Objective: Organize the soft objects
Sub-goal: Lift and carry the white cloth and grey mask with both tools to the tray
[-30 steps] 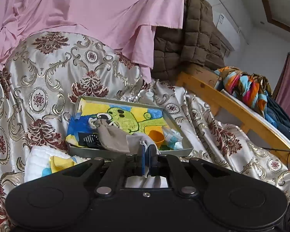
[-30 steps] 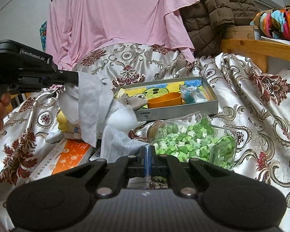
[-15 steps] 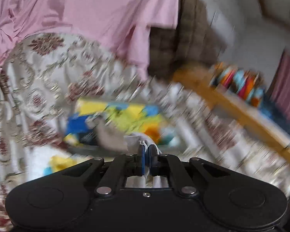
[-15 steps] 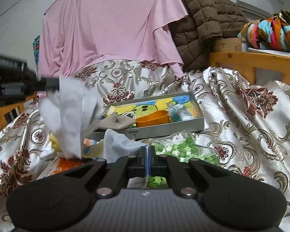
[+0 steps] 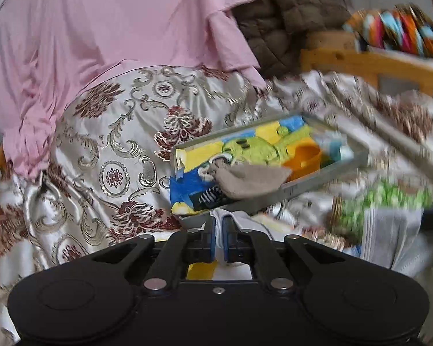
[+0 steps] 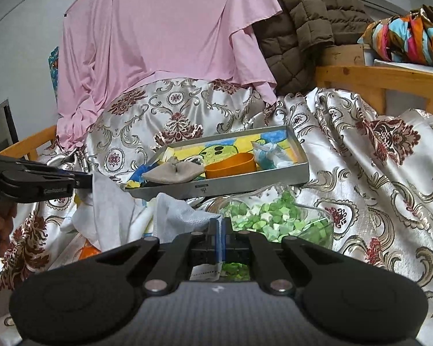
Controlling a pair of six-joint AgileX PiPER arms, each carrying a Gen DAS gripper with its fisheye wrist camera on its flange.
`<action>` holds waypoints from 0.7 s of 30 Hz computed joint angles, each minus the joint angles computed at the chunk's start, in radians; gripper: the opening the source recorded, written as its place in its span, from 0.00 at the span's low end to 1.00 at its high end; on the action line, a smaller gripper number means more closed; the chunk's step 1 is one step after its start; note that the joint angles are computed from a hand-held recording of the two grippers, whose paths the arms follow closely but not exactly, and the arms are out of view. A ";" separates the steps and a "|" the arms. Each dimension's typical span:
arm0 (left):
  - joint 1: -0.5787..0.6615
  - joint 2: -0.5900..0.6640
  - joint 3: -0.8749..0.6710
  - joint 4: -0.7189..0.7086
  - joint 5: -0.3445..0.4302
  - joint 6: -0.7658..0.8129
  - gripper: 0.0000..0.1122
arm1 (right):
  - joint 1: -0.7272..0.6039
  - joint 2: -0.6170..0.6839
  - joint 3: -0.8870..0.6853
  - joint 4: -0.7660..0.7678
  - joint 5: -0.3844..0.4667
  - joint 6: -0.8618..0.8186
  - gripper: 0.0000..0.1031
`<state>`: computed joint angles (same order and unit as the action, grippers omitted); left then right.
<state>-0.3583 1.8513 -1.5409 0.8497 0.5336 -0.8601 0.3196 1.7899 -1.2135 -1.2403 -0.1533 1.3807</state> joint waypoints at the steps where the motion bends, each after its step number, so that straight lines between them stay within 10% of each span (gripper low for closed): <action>1: 0.016 -0.016 0.016 -0.007 -0.042 -0.043 0.04 | 0.002 0.004 -0.003 -0.005 0.004 0.003 0.02; 11: 0.014 -0.172 0.137 0.328 -0.256 -0.521 0.04 | -0.016 -0.011 0.022 0.341 -0.034 -0.309 0.02; 21: 0.009 -0.170 0.134 0.322 -0.312 -0.558 0.04 | -0.032 -0.053 0.024 0.476 -0.066 -0.431 0.02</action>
<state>-0.3489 1.6812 -1.4065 1.1714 0.2215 -1.4180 0.2880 1.7365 -1.1896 -0.7642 -0.2189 0.9501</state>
